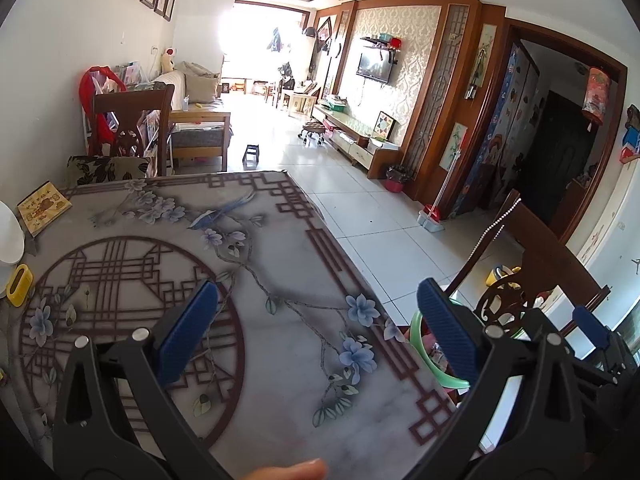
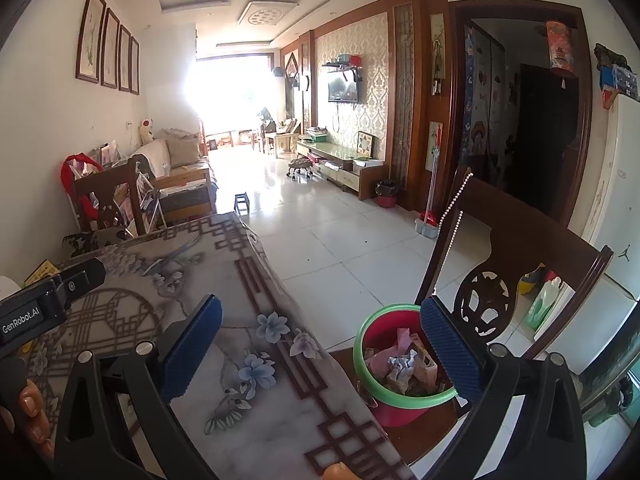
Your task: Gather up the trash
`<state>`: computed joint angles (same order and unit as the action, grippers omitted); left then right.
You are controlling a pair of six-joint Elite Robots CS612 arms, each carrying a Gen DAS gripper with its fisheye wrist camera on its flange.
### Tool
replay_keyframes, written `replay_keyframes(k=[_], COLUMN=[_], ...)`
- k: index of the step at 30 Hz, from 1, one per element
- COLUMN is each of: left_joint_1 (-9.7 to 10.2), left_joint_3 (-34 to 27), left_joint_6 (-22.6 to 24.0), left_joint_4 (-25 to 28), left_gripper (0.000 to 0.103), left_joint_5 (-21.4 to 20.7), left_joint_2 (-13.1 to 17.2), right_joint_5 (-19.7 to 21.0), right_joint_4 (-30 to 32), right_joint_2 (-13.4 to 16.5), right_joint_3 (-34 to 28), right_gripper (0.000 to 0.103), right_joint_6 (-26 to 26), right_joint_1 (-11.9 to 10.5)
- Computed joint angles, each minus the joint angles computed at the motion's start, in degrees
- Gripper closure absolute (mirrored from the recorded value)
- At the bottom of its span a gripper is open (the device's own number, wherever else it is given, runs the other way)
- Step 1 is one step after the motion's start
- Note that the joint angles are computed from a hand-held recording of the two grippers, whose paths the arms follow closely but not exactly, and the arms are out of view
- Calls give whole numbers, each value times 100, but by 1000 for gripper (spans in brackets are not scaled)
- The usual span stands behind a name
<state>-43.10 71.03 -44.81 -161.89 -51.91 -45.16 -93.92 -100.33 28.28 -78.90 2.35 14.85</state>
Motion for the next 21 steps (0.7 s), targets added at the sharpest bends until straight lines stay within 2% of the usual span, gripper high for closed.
replay_keyframes(k=[21], left_joint_1=[26], left_joint_3=[20], left_joint_6=[6], left_joint_4=[37], left_gripper=[5], left_joint_5=[-33], left_joint_2=[-14], right_joint_5=[3], right_joint_4=[36], right_joint_2=[40], right_joint_3=[-38], right_gripper=[7], right_joint_6=[-72], right_joint_1=[-4])
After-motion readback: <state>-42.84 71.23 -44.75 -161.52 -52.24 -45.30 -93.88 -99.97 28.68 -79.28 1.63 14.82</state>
